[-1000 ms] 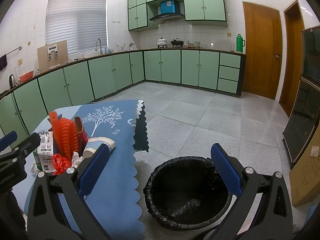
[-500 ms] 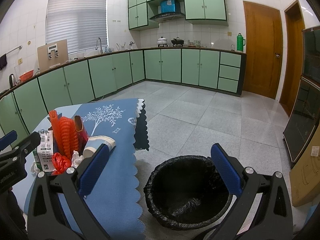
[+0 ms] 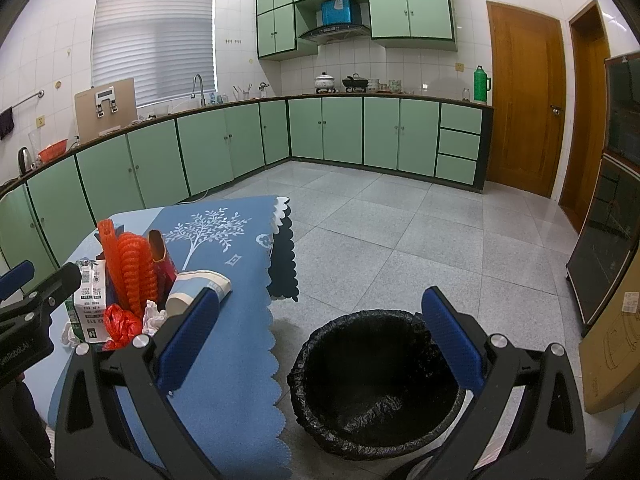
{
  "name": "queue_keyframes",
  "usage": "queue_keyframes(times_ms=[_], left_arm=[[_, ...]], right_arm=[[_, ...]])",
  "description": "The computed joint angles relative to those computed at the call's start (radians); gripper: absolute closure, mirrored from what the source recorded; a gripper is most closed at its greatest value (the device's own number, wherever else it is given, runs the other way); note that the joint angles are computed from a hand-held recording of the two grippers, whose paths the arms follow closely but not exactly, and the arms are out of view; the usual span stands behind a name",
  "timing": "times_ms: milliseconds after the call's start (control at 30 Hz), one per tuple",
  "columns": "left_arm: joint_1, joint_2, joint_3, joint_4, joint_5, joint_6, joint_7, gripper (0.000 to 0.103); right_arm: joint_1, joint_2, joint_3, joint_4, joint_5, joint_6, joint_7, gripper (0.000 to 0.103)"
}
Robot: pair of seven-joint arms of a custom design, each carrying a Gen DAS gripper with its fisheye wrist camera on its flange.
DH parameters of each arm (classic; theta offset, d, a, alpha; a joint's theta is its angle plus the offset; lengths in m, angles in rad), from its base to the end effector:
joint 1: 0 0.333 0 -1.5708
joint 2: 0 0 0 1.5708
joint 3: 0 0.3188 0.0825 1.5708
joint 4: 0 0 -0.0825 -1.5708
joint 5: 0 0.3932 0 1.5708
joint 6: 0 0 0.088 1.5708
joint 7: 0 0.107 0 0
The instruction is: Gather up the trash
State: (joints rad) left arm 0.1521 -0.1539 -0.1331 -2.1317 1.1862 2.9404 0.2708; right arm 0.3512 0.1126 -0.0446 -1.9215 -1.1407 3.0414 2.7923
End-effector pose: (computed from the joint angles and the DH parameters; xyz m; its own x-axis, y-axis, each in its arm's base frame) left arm 0.5500 -0.0533 0.5527 0.2389 -0.9710 0.0012 -0.4406 -0.1095 -0.8910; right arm 0.5733 0.2559 0.5155 0.1862 -0.9822 -0.0235 -0.4770 -0.0694 -0.8762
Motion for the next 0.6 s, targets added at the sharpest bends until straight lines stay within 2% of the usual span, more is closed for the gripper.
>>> queue_keyframes(times_ms=[600], left_arm=[[-0.003, 0.001, 0.001, 0.001, -0.010, -0.002, 0.009, 0.006]], right_arm=[[0.000, -0.001, -0.001, -0.001, 0.011, 0.001, -0.011, 0.005]])
